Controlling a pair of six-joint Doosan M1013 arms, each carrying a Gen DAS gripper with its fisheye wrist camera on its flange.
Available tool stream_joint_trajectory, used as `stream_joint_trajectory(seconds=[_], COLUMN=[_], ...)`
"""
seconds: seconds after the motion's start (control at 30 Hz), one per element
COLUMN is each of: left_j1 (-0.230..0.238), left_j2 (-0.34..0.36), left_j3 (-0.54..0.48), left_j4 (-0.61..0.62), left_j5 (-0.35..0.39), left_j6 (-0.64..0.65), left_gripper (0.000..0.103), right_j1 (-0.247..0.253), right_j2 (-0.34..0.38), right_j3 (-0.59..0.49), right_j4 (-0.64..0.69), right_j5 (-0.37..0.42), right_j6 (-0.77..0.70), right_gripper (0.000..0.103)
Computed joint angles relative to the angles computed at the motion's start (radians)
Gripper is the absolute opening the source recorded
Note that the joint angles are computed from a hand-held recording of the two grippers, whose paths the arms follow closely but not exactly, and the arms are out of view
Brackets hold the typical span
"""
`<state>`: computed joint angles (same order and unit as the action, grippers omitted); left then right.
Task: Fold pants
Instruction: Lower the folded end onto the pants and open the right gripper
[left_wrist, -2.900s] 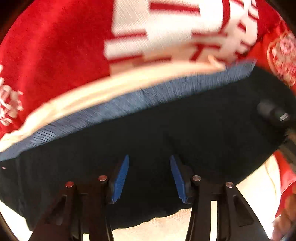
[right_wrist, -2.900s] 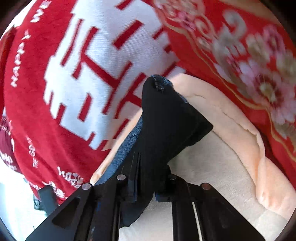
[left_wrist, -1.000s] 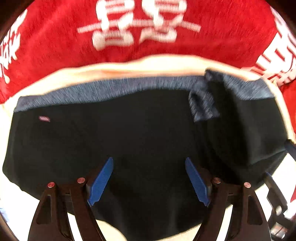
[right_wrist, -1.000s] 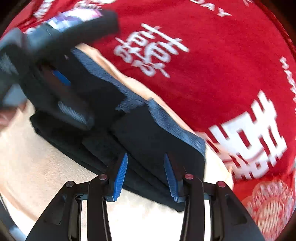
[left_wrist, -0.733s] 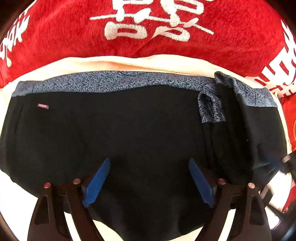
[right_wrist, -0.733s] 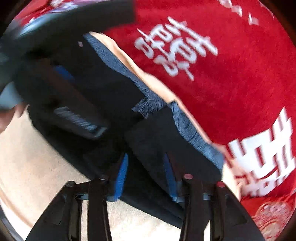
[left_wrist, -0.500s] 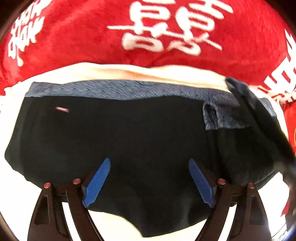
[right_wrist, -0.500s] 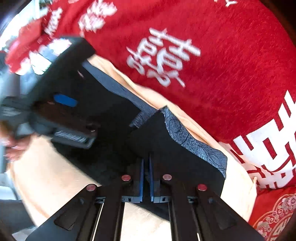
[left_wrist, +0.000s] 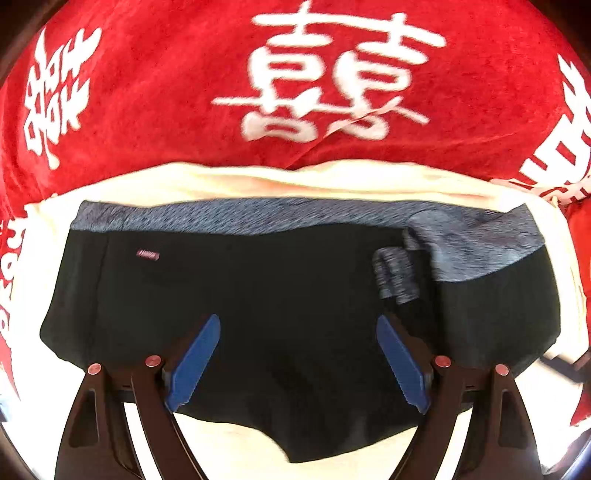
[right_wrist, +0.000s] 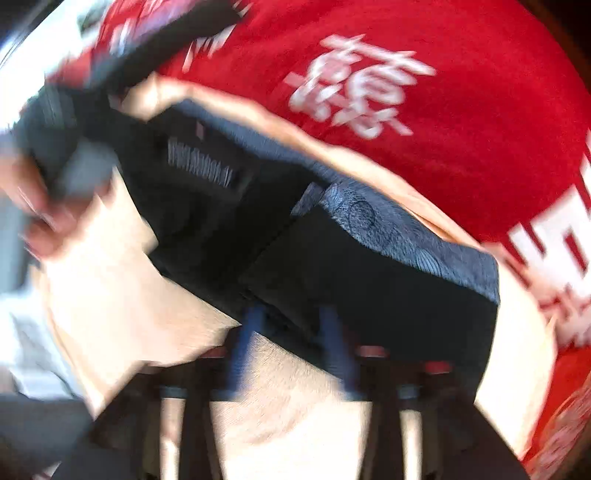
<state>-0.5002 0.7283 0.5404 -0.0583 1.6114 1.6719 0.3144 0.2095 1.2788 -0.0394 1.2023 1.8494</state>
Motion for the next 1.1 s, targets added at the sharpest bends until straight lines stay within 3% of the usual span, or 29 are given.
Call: stream_joint_trajectory(seconds=[0.07, 0.27, 0.37, 0.43, 0.47, 0.5, 0.53, 0.6, 0.7, 0.8, 0.83, 0.87, 0.93, 1.03, 1.1], left_j1=[-0.010, -0.060, -0.084, -0.099, -0.105, -0.109, -0.110, -0.107, -0.109, -0.117, -0.116, -0.114, -0.097, -0.067, -0.052], left_j2=[0.014, 0.085, 0.113, 0.115, 0.107, 0.101, 0.093, 0.076, 0.080, 0.062, 0.039, 0.027, 0.014, -0.017, -0.028], left_j3=[-0.037, -0.181, -0.205, -0.182, -0.155, -0.135, -0.108, -0.071, -0.088, -0.045, 0.004, 0.026, 0.039, 0.077, 0.091], left_j4=[-0.019, -0.072, -0.079, -0.064, -0.047, -0.033, -0.021, -0.023, -0.022, 0.012, 0.006, 0.012, -0.002, -0.001, 0.017], left_j5=[0.014, 0.074, 0.099, 0.092, 0.086, 0.086, 0.091, 0.076, 0.085, 0.053, 0.011, -0.007, -0.003, -0.033, -0.043], left_j6=[-0.001, 0.000, -0.011, -0.006, -0.001, 0.000, -0.004, -0.008, 0.013, 0.050, 0.066, 0.067, 0.051, 0.019, -0.003], left_gripper=[0.088, 0.088, 0.088, 0.088, 0.088, 0.088, 0.088, 0.088, 0.088, 0.089, 0.090, 0.093, 0.093, 0.093, 0.093], right_j1=[-0.037, -0.270, -0.401, -0.452, -0.471, -0.479, -0.480, -0.473, -0.466, -0.449, -0.446, -0.442, -0.428, -0.356, -0.315], right_j2=[-0.042, -0.131, -0.150, -0.150, -0.141, -0.126, -0.114, -0.113, -0.140, -0.158, -0.153, -0.146, -0.149, -0.139, -0.129], right_j3=[0.030, 0.194, 0.325, 0.401, 0.424, 0.438, 0.441, 0.441, 0.444, 0.452, 0.443, 0.437, 0.427, 0.317, 0.262], right_j4=[0.023, 0.236, 0.547, 0.774, 0.890, 0.985, 1.028, 1.026, 1.019, 0.929, 0.838, 0.787, 0.737, 0.451, 0.402], right_j5=[-0.046, -0.144, -0.263, -0.330, -0.336, -0.314, -0.289, -0.290, -0.312, -0.334, -0.317, -0.304, -0.317, -0.223, -0.206], right_j6=[0.062, 0.315, 0.304, 0.205, 0.128, 0.058, 0.023, 0.028, 0.018, 0.097, 0.175, 0.224, 0.291, 0.377, 0.314], right_gripper=[0.073, 0.071, 0.063, 0.060, 0.052, 0.042, 0.039, 0.026, 0.022, 0.022, 0.023, 0.035, 0.039, 0.043, 0.043])
